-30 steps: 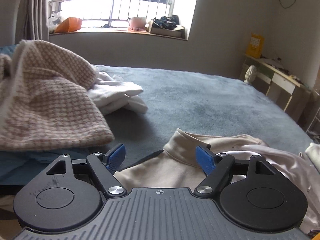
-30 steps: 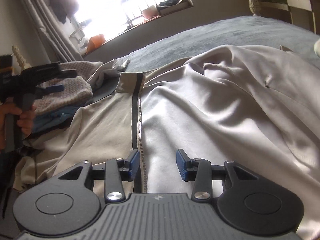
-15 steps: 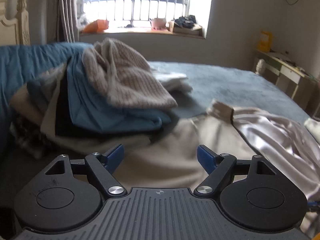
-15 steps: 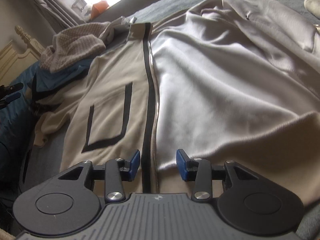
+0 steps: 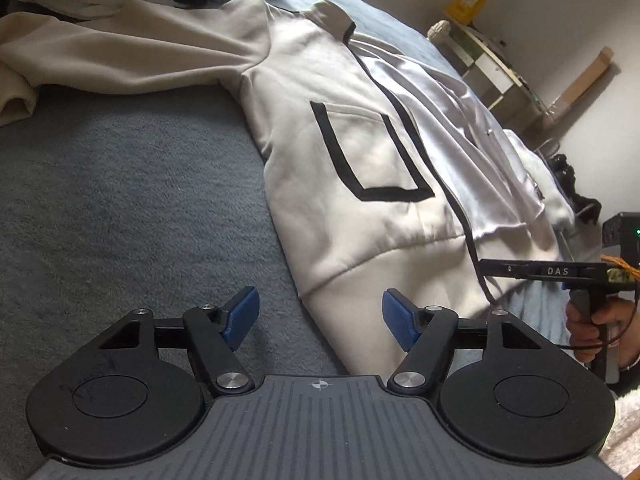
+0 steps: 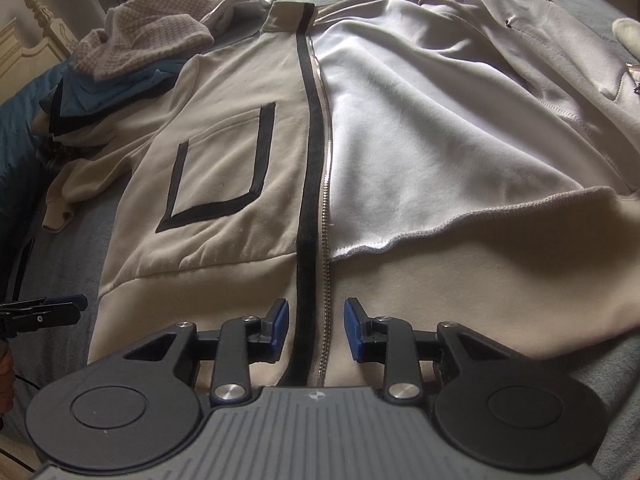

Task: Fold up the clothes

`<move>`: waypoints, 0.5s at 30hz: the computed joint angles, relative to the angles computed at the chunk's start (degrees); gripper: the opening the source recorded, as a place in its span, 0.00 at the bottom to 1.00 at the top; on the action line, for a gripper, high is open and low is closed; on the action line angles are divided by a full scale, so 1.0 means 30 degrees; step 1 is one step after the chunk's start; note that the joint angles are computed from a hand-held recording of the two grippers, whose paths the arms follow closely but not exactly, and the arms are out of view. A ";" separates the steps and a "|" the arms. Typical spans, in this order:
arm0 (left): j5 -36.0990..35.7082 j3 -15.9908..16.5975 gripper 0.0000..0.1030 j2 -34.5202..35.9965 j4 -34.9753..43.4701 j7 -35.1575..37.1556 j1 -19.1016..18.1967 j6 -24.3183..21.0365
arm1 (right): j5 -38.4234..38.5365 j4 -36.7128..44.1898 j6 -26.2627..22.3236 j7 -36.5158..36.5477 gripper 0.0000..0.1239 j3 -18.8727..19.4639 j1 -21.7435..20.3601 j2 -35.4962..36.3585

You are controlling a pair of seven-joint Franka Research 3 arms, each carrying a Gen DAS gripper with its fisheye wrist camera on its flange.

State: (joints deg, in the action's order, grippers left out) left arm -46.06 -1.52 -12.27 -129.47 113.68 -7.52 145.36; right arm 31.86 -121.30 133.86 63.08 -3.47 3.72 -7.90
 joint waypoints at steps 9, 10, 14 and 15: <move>-0.0762 -0.0176 0.55 -0.0314 -0.1210 0.1184 -0.0650 0.1390 | -0.1874 -0.0325 0.0037 -0.0245 0.18 0.0415 0.0273 -0.0306; -0.0857 -0.0133 0.55 -0.0344 -0.1259 0.1243 -0.0714 0.1437 | -0.2189 -0.0442 0.0214 -0.0466 0.14 0.0489 0.0350 -0.0403; -0.1033 -0.0009 0.55 -0.0387 -0.1272 0.1257 -0.0823 0.1367 | -0.2806 -0.1075 0.1410 -0.1079 0.07 0.0694 0.0649 -0.0966; -0.1034 0.0012 0.55 -0.0384 -0.1232 0.1215 -0.0822 0.1280 | -0.3047 -0.1290 0.1818 -0.1152 0.07 0.0751 0.0699 -0.1149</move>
State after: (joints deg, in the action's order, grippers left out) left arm -49.16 -1.49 -13.42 -133.17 117.33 -9.99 149.20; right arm 22.71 -125.18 139.31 59.63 -1.21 5.82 -11.35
